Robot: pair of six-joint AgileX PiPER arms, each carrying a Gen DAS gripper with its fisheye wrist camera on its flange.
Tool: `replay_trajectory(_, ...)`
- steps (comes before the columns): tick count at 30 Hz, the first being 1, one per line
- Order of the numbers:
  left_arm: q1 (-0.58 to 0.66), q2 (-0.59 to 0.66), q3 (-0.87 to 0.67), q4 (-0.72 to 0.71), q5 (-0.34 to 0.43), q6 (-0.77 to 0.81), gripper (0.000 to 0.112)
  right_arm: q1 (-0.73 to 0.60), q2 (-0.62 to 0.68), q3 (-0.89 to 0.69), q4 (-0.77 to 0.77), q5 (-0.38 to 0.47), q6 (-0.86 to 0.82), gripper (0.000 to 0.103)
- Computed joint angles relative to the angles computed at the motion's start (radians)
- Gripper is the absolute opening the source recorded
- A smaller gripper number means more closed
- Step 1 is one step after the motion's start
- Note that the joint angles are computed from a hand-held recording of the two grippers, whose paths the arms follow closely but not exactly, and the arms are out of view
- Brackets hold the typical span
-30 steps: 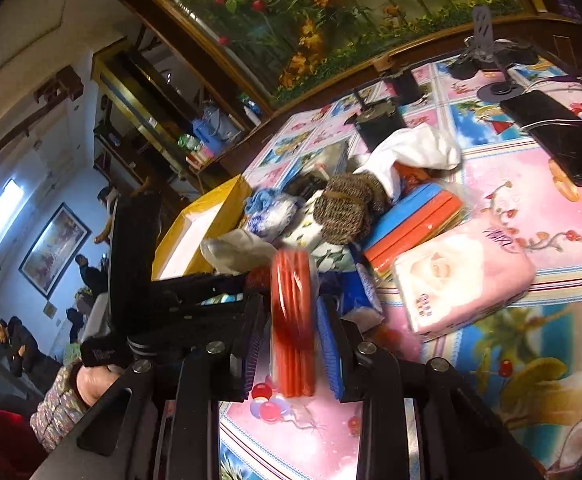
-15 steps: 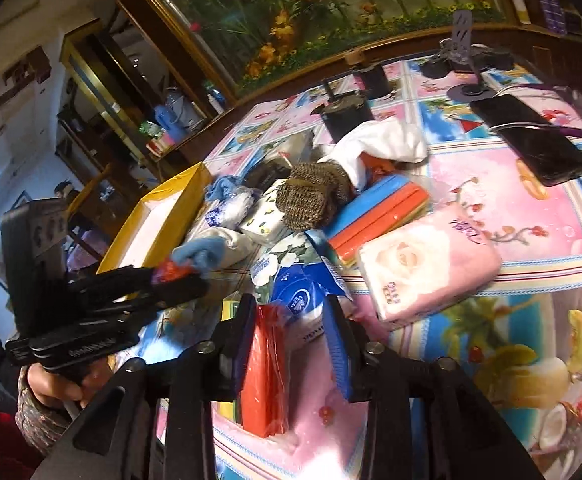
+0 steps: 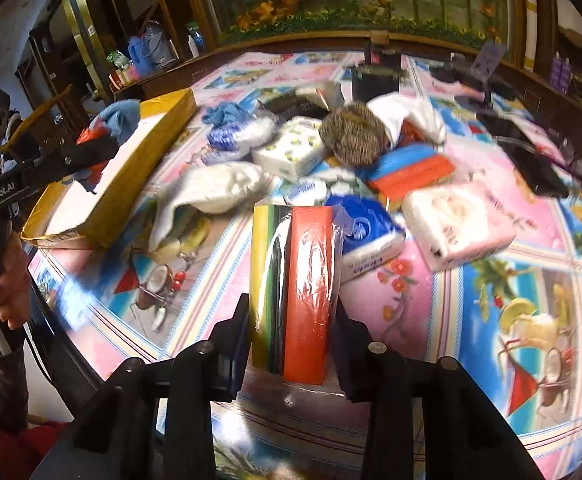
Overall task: Organize soft objects
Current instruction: 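Lift the sponge bag with the right tool while the left tool grasps the red-netted blue cloth, then lower both held items into the yellow-rimmed white box and open both tools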
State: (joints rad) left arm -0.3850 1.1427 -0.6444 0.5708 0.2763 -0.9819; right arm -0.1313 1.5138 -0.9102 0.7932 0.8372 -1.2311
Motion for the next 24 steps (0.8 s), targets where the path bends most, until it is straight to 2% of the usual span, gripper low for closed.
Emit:
replay_trajectory(3,0.108,-0.081,0.037,-0.24,0.002,0.261,0.036,-0.008,-0.042,-0.046,0.045,0.072,-0.021,0.039)
replay_trajectory(5,0.194,-0.119,0.036,-0.397,0.034,0.445,0.036,0.028,-0.065,-0.097,0.058,0.106,0.007,0.039)
replay_trajectory(8,0.361,-0.171,0.004,-0.636,0.115,0.742,0.036,0.113,-0.04,-0.218,0.051,0.168,0.118,0.039)
replay_trajectory(10,0.467,-0.185,-0.031,-0.728,0.178,0.879,0.036,0.19,-0.003,-0.313,0.038,0.204,0.198,0.039)
replay_trajectory(14,0.705,-0.145,-0.131,-0.953,0.297,1.186,0.036,0.365,0.104,-0.503,0.0,0.236,0.372,0.039)
replay_trajectory(16,0.764,-0.097,-0.174,-0.988,0.314,1.244,0.037,0.457,0.189,-0.616,-0.031,0.238,0.466,0.039)
replay_trajectory(20,0.807,0.072,-0.268,-0.941,0.296,1.21,0.037,0.611,0.418,-0.905,-0.111,0.258,0.663,0.039)
replay_trajectory(24,0.867,0.249,-0.353,-0.94,0.291,1.2,0.037,0.718,0.696,-1.287,-0.246,0.316,0.872,0.039)
